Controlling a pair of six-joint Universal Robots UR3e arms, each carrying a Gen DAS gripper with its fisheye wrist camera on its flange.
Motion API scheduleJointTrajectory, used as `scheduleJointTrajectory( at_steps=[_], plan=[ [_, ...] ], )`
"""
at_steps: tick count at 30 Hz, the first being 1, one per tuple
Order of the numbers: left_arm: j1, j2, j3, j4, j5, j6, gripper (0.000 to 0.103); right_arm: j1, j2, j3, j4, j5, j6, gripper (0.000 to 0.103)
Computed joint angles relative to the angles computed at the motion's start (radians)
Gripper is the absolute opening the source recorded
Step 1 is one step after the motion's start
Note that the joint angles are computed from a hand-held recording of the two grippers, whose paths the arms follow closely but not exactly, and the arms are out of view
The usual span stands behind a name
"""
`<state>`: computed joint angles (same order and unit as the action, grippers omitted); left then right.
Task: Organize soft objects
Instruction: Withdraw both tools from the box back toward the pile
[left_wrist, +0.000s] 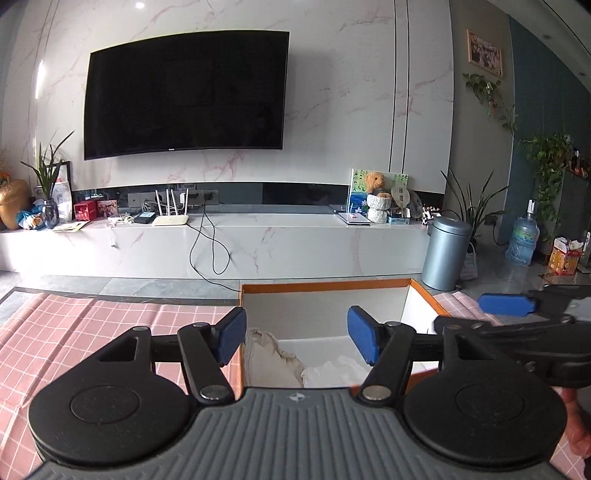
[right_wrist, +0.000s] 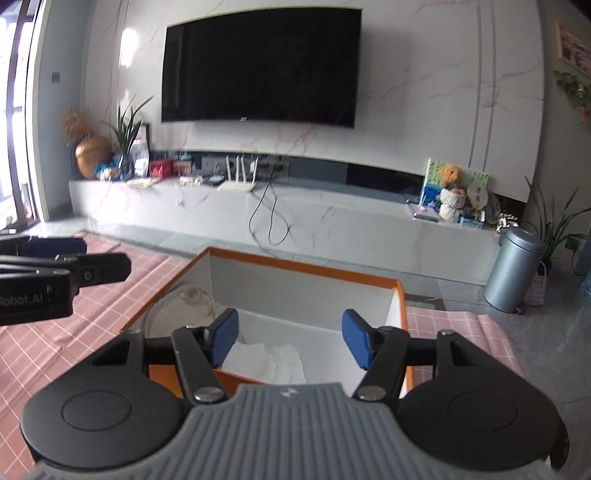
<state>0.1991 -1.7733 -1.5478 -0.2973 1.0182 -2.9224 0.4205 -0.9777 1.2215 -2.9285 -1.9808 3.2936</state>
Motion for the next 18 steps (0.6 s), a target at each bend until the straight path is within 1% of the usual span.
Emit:
scheduleJointTrajectory(
  at_steps=[2, 4, 7, 9, 10, 12, 14, 16, 18],
  plan=[
    [0.025, 0.057, -0.086, 0.019, -0.028, 0.010, 0.074, 0.030, -0.055, 0.111, -0.067, -0.049, 0.000, 0.062],
    [0.067, 0.119, -0.172, 0.014, -0.095, 0.034, 0.074, 0.060, -0.112, 0.212, -0.092, -0.085, 0.019, 0.062],
    [0.128, 0.216, -0.302, -0.023, -0.184, 0.106, 0.074, 0.096, -0.193, 0.371, -0.131, -0.105, 0.092, 0.062],
    [0.162, 0.277, -0.383, -0.056, -0.217, 0.161, 0.073, 0.122, -0.235, 0.462, -0.141, -0.122, 0.143, 0.062],
    [0.178, 0.302, -0.414, -0.082, -0.231, 0.178, 0.073, 0.139, -0.249, 0.504, -0.150, -0.138, 0.166, 0.062],
    [0.214, 0.357, -0.462, -0.189, -0.264, 0.238, 0.070, 0.171, -0.271, 0.579, -0.161, -0.163, 0.211, 0.062],
    [0.235, 0.396, -0.497, -0.272, -0.279, 0.292, 0.068, 0.191, -0.284, 0.638, -0.172, -0.160, 0.239, 0.062],
    [0.253, 0.443, -0.535, -0.372, -0.303, 0.385, 0.063, 0.219, -0.282, 0.665, -0.142, -0.175, 0.272, 0.061],
    [0.248, 0.488, -0.574, -0.443, -0.301, 0.456, 0.057, 0.230, -0.292, 0.700, -0.127, -0.163, 0.301, 0.055]
  ],
)
